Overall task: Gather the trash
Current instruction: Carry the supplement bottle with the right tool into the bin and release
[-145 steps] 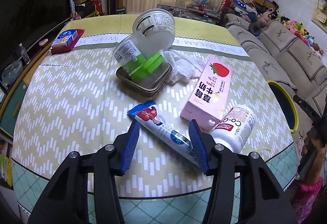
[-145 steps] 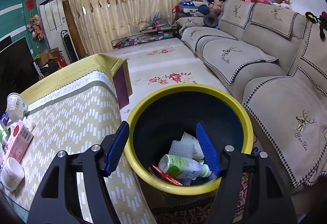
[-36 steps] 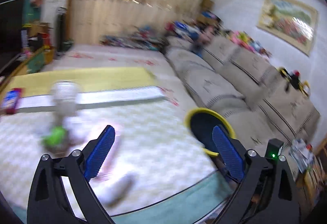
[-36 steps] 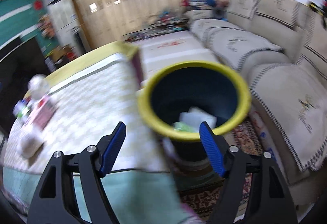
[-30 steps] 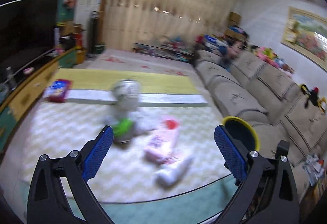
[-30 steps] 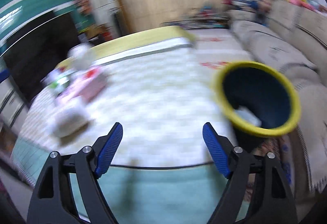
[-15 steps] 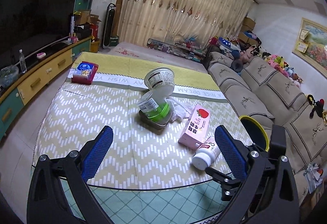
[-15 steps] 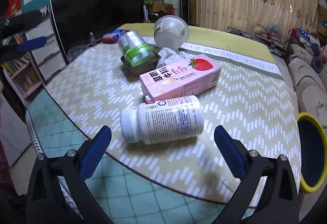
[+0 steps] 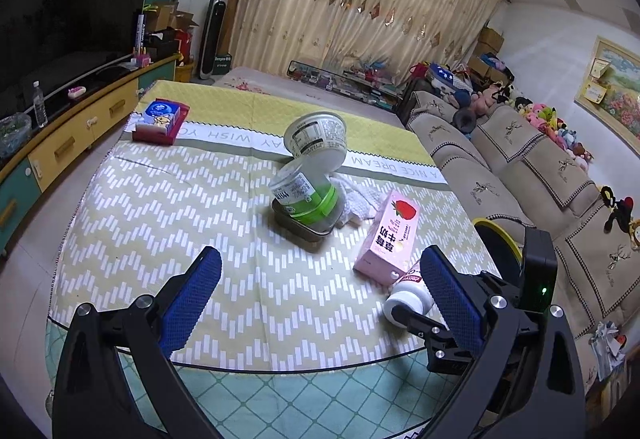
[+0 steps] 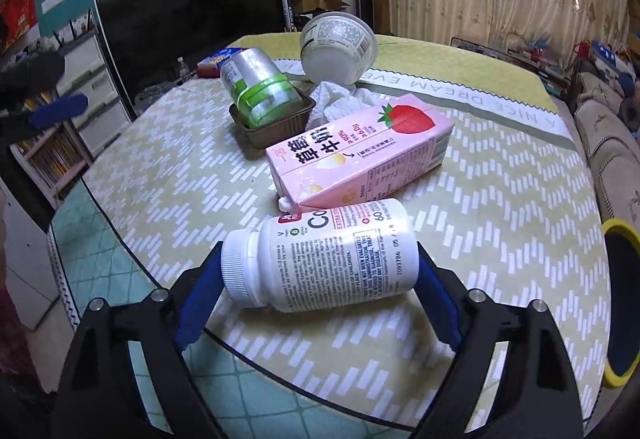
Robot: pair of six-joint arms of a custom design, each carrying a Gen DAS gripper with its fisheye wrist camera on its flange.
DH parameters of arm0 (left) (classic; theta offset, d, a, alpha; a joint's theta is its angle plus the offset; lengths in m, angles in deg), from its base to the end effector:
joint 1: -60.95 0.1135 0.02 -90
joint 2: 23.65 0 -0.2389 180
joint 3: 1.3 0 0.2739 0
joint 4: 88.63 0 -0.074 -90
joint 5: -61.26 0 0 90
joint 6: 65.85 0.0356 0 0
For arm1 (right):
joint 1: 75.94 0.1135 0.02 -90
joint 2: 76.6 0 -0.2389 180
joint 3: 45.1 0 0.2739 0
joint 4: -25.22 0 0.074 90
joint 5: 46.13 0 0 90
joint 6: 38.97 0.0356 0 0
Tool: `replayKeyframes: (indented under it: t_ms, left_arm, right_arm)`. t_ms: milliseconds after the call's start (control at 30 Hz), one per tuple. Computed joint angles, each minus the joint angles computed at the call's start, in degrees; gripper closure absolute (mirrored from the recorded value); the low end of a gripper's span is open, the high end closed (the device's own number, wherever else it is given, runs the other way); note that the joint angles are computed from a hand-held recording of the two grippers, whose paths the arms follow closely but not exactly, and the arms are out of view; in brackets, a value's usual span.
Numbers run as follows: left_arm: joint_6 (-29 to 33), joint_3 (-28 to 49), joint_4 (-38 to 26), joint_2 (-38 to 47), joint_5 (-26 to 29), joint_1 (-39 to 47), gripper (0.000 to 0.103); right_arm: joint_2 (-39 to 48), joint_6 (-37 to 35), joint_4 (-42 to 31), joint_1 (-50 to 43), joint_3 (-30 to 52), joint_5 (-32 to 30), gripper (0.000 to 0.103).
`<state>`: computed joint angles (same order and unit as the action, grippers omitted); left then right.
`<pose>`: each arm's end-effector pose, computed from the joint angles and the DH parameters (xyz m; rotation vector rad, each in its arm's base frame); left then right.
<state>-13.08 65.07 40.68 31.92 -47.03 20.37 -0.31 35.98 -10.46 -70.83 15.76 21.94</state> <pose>0.1870 -0.1455 0.2927 -0.1033 2.2501 -0.3781 0.2922 0.0395 0.1894 -0.5837 2.3422 0.3912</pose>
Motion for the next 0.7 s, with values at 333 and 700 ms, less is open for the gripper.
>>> replayKeyframes:
  t_ms: [333,700]
  left_arm:
    - [0.07,0.49,0.8,2.14,0.34,-0.73,0.005]
    - [1.02,4.89,1.77,10.35,0.59,-3.21,0.005]
  right_arm:
    - [-5.11,1.76,-0.21,-4.9,-3.13,-2.49,0.02]
    - [1.35,0.72,1.91,-23.45,1.31,-5.3,0.02]
